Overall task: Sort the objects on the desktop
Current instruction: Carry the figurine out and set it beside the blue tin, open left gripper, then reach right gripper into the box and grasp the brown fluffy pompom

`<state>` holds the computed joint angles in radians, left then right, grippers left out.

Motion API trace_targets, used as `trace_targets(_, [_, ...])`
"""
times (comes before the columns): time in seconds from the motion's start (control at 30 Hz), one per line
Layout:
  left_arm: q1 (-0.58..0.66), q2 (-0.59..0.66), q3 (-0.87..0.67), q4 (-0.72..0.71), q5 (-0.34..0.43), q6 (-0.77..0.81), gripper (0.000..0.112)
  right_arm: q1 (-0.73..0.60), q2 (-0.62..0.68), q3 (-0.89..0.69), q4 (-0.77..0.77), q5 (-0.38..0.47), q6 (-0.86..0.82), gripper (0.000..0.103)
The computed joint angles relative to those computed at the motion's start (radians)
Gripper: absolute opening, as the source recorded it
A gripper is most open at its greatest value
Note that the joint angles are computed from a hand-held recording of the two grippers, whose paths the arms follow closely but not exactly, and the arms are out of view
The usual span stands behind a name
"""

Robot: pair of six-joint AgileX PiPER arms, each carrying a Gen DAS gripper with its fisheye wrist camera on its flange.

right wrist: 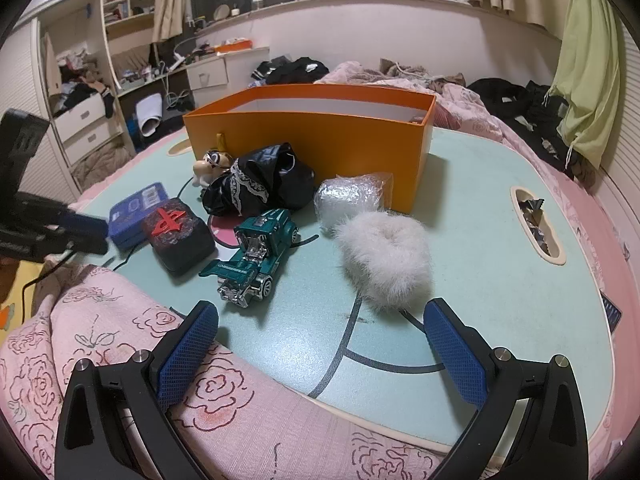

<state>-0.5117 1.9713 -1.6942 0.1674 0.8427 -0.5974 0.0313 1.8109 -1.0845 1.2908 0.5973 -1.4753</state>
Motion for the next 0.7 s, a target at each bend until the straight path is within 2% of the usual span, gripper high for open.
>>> trace_targets(0.17, [-0.017, 0.085, -0.111, 0.038, -0.018, -0.039, 0.040, -0.002, 0.001, -0.002, 0.000, 0.002, -0.002, 0.103])
trace_targets(0.23, [-0.037, 0.104, -0.136, 0.098, 0.006, -0.086, 0.043, -0.002, 0.002, -0.003, 0.000, 0.002, -0.002, 0.103])
trace_targets(0.3, [-0.064, 0.104, -0.128, 0.184, 0.033, -0.167, 0.070, -0.001, 0.002, -0.002, 0.000, 0.001, -0.002, 0.103])
trace_targets(0.33, [-0.077, 0.093, -0.103, 0.226, 0.028, -0.218, 0.074, -0.003, 0.003, -0.003, 0.000, 0.003, -0.003, 0.103])
trace_targets(0.43, [-0.099, 0.046, 0.024, 0.336, -0.059, -0.372, 0.083, -0.004, 0.004, -0.004, 0.000, 0.003, -0.004, 0.103])
trace_targets(0.47, [-0.116, 0.048, 0.047, 0.411, -0.067, -0.436, 0.090, -0.005, 0.004, -0.004, 0.000, 0.003, -0.005, 0.103])
trace_targets(0.5, [-0.142, 0.070, 0.041, 0.496, -0.035, -0.505, 0.098, -0.002, 0.003, -0.003, -0.002, -0.001, -0.003, 0.103])
trace_targets(0.57, [-0.159, 0.083, 0.043, 0.547, -0.045, -0.543, 0.101, -0.005, 0.003, -0.003, -0.002, 0.003, -0.004, 0.103])
trace_targets(0.63, [-0.152, 0.093, 0.015, 0.519, -0.029, -0.501, 0.103, -0.008, -0.002, 0.001, 0.000, 0.003, -0.004, 0.103])
trace_targets(0.7, [-0.136, 0.083, 0.032, 0.498, -0.053, -0.499, 0.103, -0.009, -0.004, 0.003, 0.000, 0.004, -0.006, 0.103])
